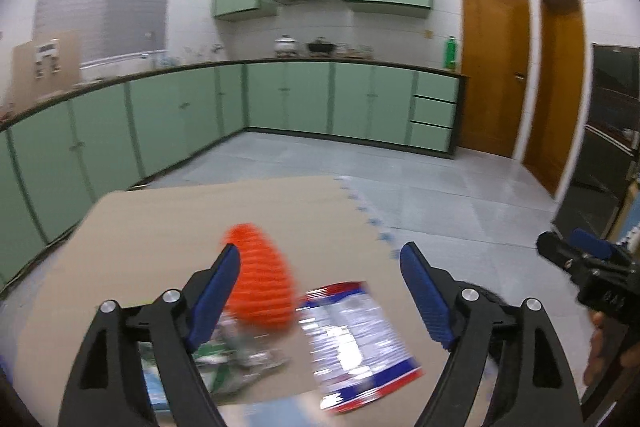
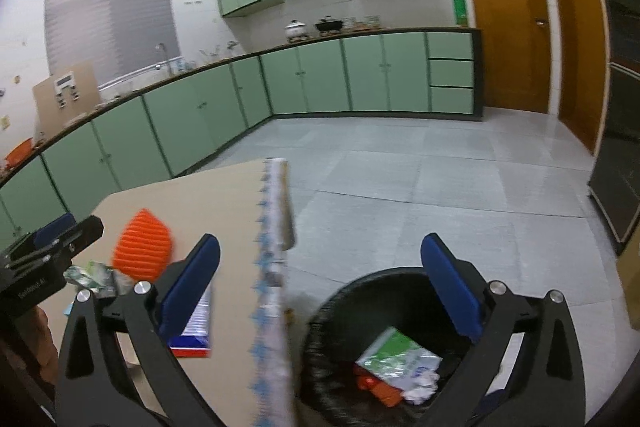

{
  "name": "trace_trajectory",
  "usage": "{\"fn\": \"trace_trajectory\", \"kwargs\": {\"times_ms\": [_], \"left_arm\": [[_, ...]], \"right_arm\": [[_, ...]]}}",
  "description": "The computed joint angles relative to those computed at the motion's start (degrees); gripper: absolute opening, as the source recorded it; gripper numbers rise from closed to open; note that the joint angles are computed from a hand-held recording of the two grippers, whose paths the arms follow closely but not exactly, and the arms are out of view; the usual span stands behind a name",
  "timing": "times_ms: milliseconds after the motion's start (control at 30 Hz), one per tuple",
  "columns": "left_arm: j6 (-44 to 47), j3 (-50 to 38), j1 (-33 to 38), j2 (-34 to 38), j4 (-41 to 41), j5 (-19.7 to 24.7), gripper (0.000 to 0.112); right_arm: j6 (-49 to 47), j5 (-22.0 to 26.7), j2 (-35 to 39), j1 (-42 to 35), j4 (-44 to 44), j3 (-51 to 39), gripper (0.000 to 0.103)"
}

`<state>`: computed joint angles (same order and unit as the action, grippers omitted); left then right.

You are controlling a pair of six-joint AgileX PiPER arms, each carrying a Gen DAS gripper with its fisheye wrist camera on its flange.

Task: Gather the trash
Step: 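Move both open tools back over the trash on the table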

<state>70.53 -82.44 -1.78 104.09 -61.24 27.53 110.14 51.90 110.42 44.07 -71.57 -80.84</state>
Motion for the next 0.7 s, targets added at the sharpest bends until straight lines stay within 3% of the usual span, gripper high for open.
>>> {"fn": "trace_trajectory", "kwargs": {"times_ms": [233,400,600,700], "left_arm": [[4.5,1.8,8.1,-0.4,-1.8,-2.1,0.081],[3.6,1.4,12.3,1.4,0.1,-1.9,0.081],[0.6,0.6,15.4,4.5,3.4,-0.7,0.081],[3.5,2.1,16.4,4.6,1.7,-1.6,0.081]], "right_arm": [[-11.4,-1.5,10.9,2.1,5.5,-18.6,0.098],[-19.3,0.5,18.3,4.1,7.7,-31.2,0.098],[-25.4,-0.4,23.4,4.2,12.7,-39.6,0.097],[-30.0,-1.0,26.4,4.1,15.7,-44.7,0.097]]}}
